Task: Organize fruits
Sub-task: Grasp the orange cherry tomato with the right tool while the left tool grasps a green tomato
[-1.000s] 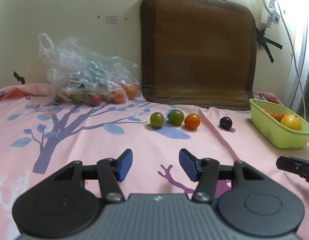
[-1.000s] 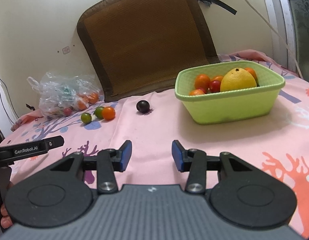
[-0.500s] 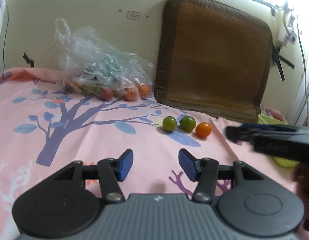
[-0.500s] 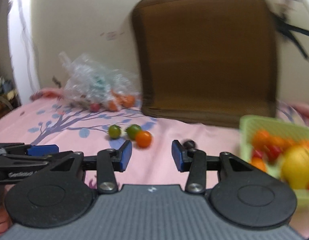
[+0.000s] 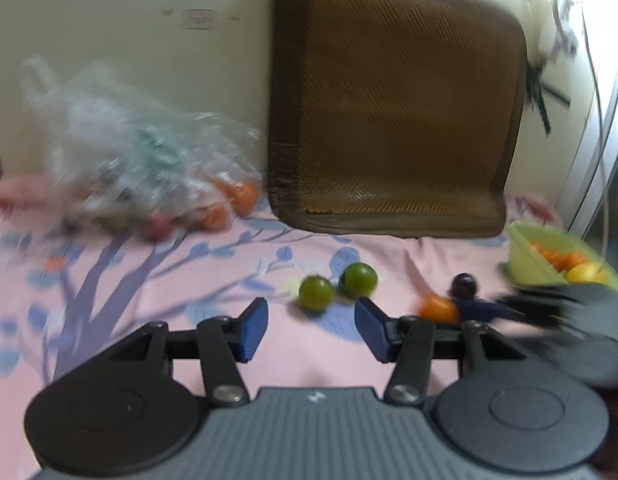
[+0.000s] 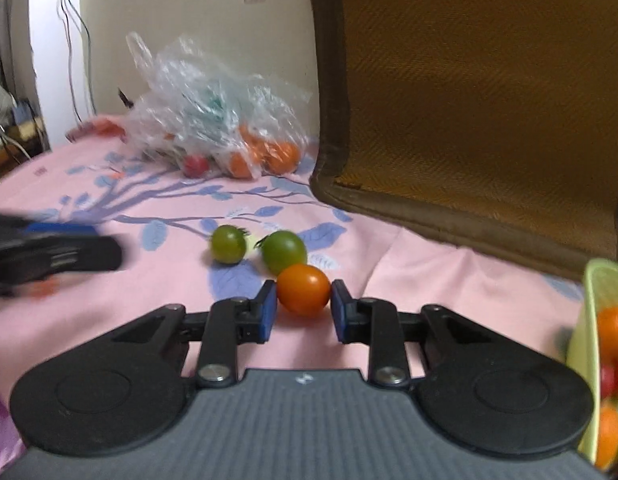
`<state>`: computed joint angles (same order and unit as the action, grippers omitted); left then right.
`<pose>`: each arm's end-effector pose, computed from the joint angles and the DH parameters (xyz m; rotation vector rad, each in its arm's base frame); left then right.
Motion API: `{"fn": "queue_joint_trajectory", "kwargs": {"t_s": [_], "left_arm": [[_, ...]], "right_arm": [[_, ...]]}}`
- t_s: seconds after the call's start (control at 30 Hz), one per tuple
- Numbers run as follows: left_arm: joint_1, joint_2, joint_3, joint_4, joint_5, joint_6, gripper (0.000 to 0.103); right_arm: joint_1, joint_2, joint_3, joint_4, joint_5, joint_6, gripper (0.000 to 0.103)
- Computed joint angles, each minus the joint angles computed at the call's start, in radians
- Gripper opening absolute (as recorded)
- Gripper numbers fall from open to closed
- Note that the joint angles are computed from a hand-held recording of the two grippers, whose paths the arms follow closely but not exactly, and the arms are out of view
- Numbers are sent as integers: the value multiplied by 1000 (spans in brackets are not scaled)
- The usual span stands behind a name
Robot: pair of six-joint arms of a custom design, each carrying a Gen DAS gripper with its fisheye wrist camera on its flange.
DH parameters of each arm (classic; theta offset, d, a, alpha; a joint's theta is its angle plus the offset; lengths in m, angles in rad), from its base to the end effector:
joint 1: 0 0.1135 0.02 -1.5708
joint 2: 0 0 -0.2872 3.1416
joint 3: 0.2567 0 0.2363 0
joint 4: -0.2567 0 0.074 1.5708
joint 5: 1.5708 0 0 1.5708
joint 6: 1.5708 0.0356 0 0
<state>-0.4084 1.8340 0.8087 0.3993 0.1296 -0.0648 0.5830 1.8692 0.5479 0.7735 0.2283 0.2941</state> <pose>0.3223 -0.1445 0.1625 0.4519 2.1740 -0.4058 0.2647 0.1649 0.1247 -0.1694 2.1089 0.2841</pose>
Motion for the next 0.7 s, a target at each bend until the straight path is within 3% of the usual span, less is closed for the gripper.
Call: {"fn": "queue_joint_trajectory", "kwargs": {"t_s": [0.07, 0.2, 0.3, 0.33, 0.5, 0.63, 0.7], "left_arm": [[10, 77, 88, -49, 58, 24, 48], [8, 173, 191, -98, 68, 39, 45], [1, 195, 224, -98, 49, 32, 25], [0, 200, 230, -103, 45, 20, 25], [-26, 132, 139, -77, 10, -7, 25], [-32, 37, 59, -104, 157, -88, 25], [-70, 4, 63, -111, 182, -101, 25]], "right_arm": [[35, -34, -81, 61, 36, 28, 31], [118, -76, -240, 210, 120, 47, 31], [129, -71, -292, 290, 127, 78, 31], [125, -66, -301, 310, 124, 82, 31], [132, -71, -320, 336, 136, 92, 31], [146, -135, -410, 392, 167, 92, 31], [142, -176, -479, 457, 219, 80, 31]]}}
